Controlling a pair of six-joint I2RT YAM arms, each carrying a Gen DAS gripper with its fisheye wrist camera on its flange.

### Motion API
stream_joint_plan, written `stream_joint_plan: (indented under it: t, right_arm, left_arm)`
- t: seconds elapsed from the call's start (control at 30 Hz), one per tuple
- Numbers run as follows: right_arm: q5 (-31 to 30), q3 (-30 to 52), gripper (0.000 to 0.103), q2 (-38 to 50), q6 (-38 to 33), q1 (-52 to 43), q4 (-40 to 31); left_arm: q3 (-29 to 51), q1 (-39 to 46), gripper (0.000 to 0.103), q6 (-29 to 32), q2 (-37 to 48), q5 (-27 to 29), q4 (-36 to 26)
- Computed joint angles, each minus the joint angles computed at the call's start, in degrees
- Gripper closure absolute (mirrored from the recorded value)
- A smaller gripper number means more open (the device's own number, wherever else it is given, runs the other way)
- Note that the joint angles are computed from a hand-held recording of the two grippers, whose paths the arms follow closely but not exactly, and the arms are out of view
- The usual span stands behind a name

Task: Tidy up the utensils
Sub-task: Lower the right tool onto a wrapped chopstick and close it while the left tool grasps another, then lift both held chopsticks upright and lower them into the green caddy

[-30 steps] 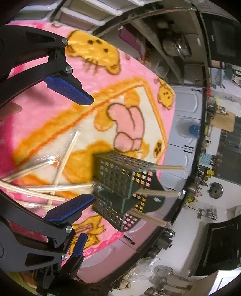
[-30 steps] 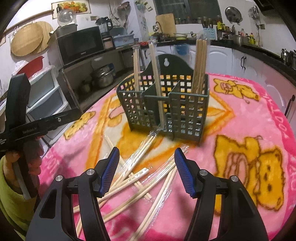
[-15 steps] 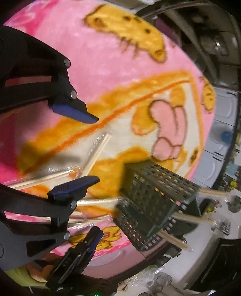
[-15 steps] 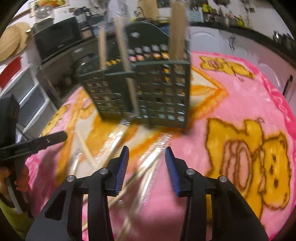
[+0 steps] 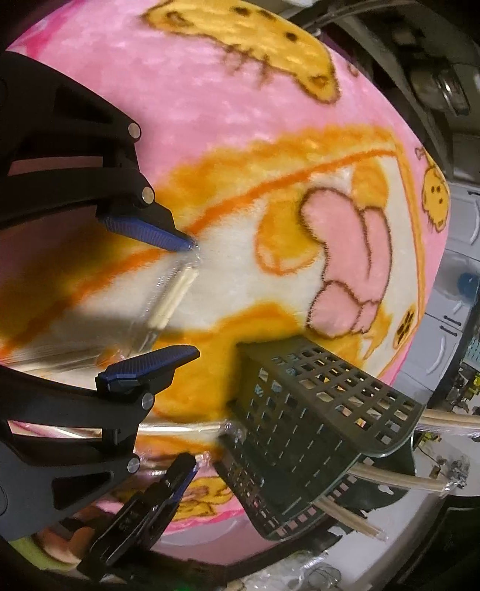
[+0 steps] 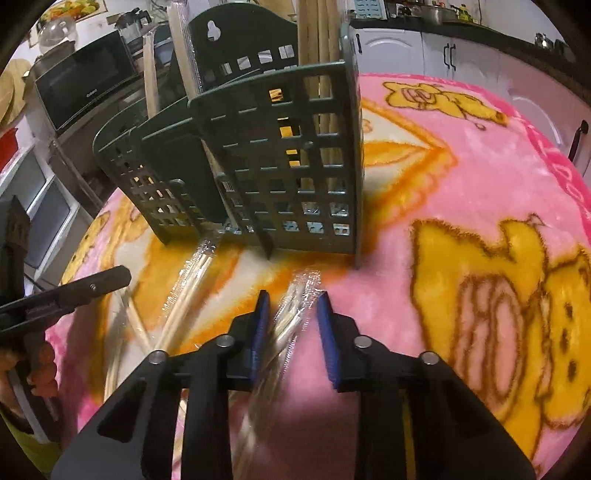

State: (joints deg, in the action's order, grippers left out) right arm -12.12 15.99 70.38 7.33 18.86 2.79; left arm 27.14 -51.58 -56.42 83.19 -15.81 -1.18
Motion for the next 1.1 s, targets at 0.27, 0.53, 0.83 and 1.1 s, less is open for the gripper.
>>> stream_joint_plan:
  t: [0.27, 0.53, 0.83, 1.1]
  right_arm:
    - [-5.7, -1.6, 0.084, -3.3, -4.0, -8.0, -2.1]
    - [-8.8, -0.4, 0.087, -5.1, -6.9, -14.2, -5.6]
    - [-14.1, 0.8, 0.094, -17.9, -11.8, -20.5, -14.0]
    - [-12.2, 3.6, 0.096, -29.5, -13.5, -19.5, -20.3]
  left_arm:
    - [2.7, 0.5, 0.088, 1.0, 2.4, -3.0, -2.7]
    - [1.0, 3.5, 0.096, 3.1, 0.9, -0.3, 0.1]
    - [-2.2, 4.8, 0.099, 3.9, -5.7, 3.3, 3.1]
    - [2.3, -2.8, 0.101, 5.1, -16.1, -5.7, -5.5]
